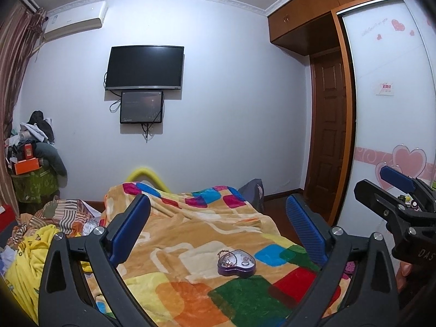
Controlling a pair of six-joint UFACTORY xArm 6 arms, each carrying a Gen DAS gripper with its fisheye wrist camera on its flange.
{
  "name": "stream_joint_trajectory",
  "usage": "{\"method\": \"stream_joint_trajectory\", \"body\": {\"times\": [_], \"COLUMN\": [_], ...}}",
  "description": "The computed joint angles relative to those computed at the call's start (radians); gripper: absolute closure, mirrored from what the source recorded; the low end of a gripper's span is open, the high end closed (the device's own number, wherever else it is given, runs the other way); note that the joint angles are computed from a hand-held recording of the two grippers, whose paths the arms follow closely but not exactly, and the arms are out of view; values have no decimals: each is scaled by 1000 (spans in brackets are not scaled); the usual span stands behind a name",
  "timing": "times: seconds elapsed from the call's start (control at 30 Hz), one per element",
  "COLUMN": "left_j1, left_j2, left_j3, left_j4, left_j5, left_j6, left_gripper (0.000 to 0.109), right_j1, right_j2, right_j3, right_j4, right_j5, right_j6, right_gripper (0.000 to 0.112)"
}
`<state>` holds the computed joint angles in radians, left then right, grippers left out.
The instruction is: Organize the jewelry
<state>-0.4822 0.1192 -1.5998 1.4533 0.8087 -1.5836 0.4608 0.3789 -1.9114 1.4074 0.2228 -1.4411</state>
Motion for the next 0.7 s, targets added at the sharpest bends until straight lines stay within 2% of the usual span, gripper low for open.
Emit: {"method": "stream_joint_trajectory", "body": {"times": [0.7], "left_j1": [10], "left_j2": [-2], "left_j3": [5], "left_j4": [-33], "left_j5": [-6], "left_j6": [7], "left_gripper": [8], "right_j1": [-7], "right_j2": [-23], "right_j3": [39], "right_j4": [-84], "right_j5": [12], "right_j6": [79], "right_gripper": [19]}}
